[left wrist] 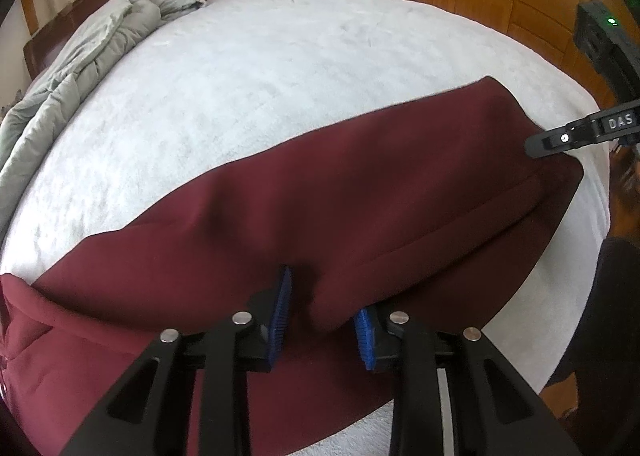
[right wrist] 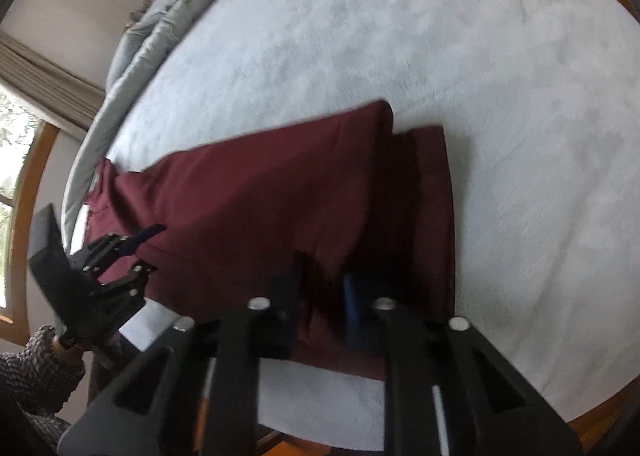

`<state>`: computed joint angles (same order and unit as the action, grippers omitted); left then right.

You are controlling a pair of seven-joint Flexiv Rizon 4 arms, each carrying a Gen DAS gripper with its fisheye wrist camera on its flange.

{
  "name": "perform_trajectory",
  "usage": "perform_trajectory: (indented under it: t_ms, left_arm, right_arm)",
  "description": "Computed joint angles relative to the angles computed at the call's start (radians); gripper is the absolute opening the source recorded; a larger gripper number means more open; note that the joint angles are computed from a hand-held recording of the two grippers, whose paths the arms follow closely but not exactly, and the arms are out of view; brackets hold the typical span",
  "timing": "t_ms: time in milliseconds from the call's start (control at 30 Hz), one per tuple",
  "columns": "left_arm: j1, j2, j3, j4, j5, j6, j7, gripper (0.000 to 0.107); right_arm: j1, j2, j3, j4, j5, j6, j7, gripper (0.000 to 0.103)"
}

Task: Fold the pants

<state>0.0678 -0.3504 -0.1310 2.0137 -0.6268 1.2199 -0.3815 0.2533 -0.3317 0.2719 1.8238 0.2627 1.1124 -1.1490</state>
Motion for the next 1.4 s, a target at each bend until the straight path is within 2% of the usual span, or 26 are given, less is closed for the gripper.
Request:
perform_trajectory:
  t_ms: [133,200,267,333,433,533,600,633,667,733,800,833,933,1033,1100,1167,1300,1367,1400]
  left_arm:
    - [-0.001,0.038,-0.007,0.020,-0.026,-0.001,0.012,0.026]
    - [-0.003,0.081,-0.023,0.056,-0.080,0.018,0.061,0.026]
    - [-0.017,0.110,-0.012,0.074,-0.106,-0.011,0.077,0.026]
    - [-0.043,0.112,0.013,0.085,-0.088,-0.030,0.052,0.026]
    - [-0.074,0.068,0.038,0.090,-0.031,0.008,-0.012,0.026]
    - [-0.047,0.060,-0.029,0.124,-0.146,0.082,0.055,0.026]
    - [-0.045,0.070,-0.028,0.127,-0.158,0.068,0.063,0.034]
    - [-0.043,0.078,-0.016,0.119,-0.148,0.026,0.048,0.045]
    - [-0.047,0.081,-0.002,0.110,-0.129,-0.002,0.029,0.057]
    - [-0.041,0.107,0.024,0.102,-0.107,-0.074,0.011,0.072]
    - [-0.021,0.120,0.045,0.081,-0.123,-0.125,0.026,0.083]
    - [-0.015,0.131,0.058,0.082,-0.131,-0.145,0.026,0.090]
    - [0.021,0.130,0.122,0.032,-0.082,-0.238,-0.075,0.091]
    - [0.076,0.086,0.187,-0.062,0.021,-0.327,-0.257,0.091]
    - [0.119,0.055,0.215,-0.112,0.052,-0.346,-0.362,0.091]
    - [0.154,0.017,0.231,-0.172,0.089,-0.353,-0.449,0.091]
    - [0.209,-0.031,0.220,-0.238,0.112,-0.341,-0.512,0.091]
    - [0.223,-0.056,0.216,-0.275,0.136,-0.353,-0.541,0.091]
    - [0.230,-0.066,0.211,-0.288,0.138,-0.362,-0.554,0.091]
  right_arm:
    - [-0.020,0.068,0.011,0.037,0.036,0.043,-0.036,0.012]
    - [-0.010,0.110,-0.005,0.067,0.012,0.044,-0.018,0.011]
    - [0.006,0.130,-0.027,0.092,-0.032,0.029,0.020,0.011]
    - [0.021,0.124,-0.049,0.104,-0.082,-0.014,0.077,0.011]
    - [0.033,0.078,-0.063,0.101,-0.120,-0.070,0.132,0.010]
    - [0.040,0.063,-0.066,0.103,-0.149,-0.053,0.168,0.010]
    - [0.043,0.072,-0.065,0.100,-0.175,-0.068,0.179,0.017]
    - [0.049,0.082,-0.066,0.099,-0.196,-0.084,0.189,0.027]
    - [0.063,0.095,-0.076,0.104,-0.240,-0.097,0.218,0.044]
    - [0.100,0.124,-0.105,0.130,-0.374,-0.089,0.310,0.057]
    - [0.104,0.140,-0.097,0.139,-0.415,-0.033,0.322,0.061]
    - [0.099,0.129,-0.076,0.119,-0.379,-0.008,0.291,0.062]
    - [0.086,0.047,0.023,-0.009,-0.214,0.021,0.082,0.064]
    - [0.119,-0.073,0.083,-0.159,-0.160,-0.006,-0.069,0.066]
    - [0.156,-0.158,0.103,-0.259,-0.157,-0.041,-0.140,0.067]
    - [0.198,-0.229,0.100,-0.350,-0.172,-0.092,-0.172,0.067]
    - [0.264,-0.326,0.066,-0.478,-0.207,-0.170,-0.186,0.067]
    - [0.275,-0.341,0.059,-0.499,-0.208,-0.199,-0.194,0.067]
    - [0.288,-0.360,0.045,-0.525,-0.220,-0.226,-0.186,0.063]
